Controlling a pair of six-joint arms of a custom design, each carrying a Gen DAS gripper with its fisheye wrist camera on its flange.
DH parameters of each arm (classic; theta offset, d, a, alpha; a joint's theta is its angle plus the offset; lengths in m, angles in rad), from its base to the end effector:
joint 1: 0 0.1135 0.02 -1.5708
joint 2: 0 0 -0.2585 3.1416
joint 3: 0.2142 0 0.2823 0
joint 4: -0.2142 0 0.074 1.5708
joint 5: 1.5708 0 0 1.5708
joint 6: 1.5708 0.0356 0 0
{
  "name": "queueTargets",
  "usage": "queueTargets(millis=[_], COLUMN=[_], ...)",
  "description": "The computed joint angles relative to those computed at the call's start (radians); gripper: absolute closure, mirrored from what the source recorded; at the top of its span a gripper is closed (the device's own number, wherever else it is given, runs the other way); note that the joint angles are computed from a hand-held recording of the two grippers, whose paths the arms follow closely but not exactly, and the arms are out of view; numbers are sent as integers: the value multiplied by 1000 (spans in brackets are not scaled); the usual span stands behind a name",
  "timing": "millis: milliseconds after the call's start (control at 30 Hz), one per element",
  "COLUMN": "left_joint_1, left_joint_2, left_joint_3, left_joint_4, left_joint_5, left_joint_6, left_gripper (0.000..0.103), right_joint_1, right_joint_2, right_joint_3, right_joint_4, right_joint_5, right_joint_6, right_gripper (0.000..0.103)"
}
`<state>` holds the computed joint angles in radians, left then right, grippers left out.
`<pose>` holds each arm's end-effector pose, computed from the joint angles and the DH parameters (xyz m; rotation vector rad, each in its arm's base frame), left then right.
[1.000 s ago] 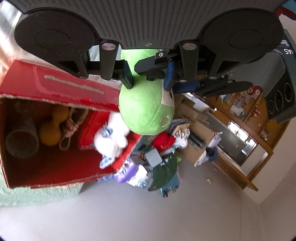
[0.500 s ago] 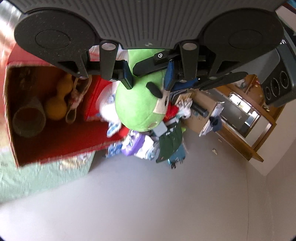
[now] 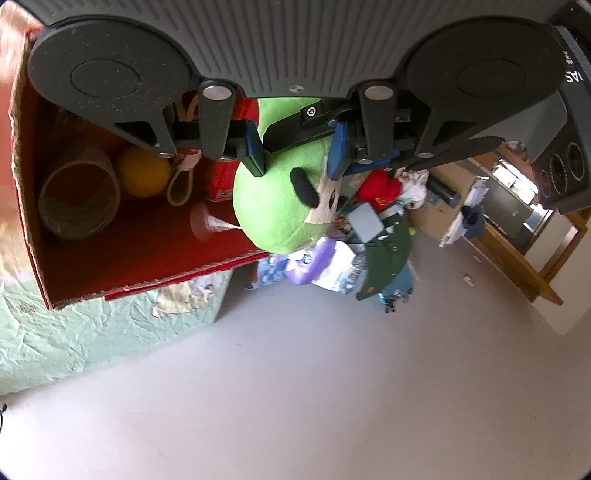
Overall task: Organize objects
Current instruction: 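Lower the green plush into the box beside the white bunny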
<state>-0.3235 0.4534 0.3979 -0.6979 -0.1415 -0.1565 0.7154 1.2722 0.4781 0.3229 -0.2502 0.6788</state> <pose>0.1401 -0.0417 0.1966 0.1223 2.3129 -0.0790 0.2031 0.1882 0.1566 -0.2110 2.2100 1.0843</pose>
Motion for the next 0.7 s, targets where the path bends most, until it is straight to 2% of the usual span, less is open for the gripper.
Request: queueTargets(millis=[200, 467, 533, 567, 700], left_joint_1=[95, 152, 159, 161, 179], left_joint_2=[161, 291, 322, 336, 356], left_joint_3=[-18, -17, -17, -19, -32], left_joint_4=[123, 205, 220, 226, 237], left_joint_5=[71, 128, 139, 141, 145], left_joint_6=[44, 82, 81, 81, 84], left_gripper=[39, 37, 38, 38, 38], right_joint_1=[-19, -35, -41, -41, -84], right_joint_2=[122, 184, 204, 220, 253], right_joint_3=[61, 108, 126, 141, 129], right_joint_4=[-5, -65, -106, -134, -86], right_joint_5=[-16, -9, 8, 26, -67], right_joint_6=[1, 32, 51, 58, 114], right_gripper=[63, 63, 71, 71, 71])
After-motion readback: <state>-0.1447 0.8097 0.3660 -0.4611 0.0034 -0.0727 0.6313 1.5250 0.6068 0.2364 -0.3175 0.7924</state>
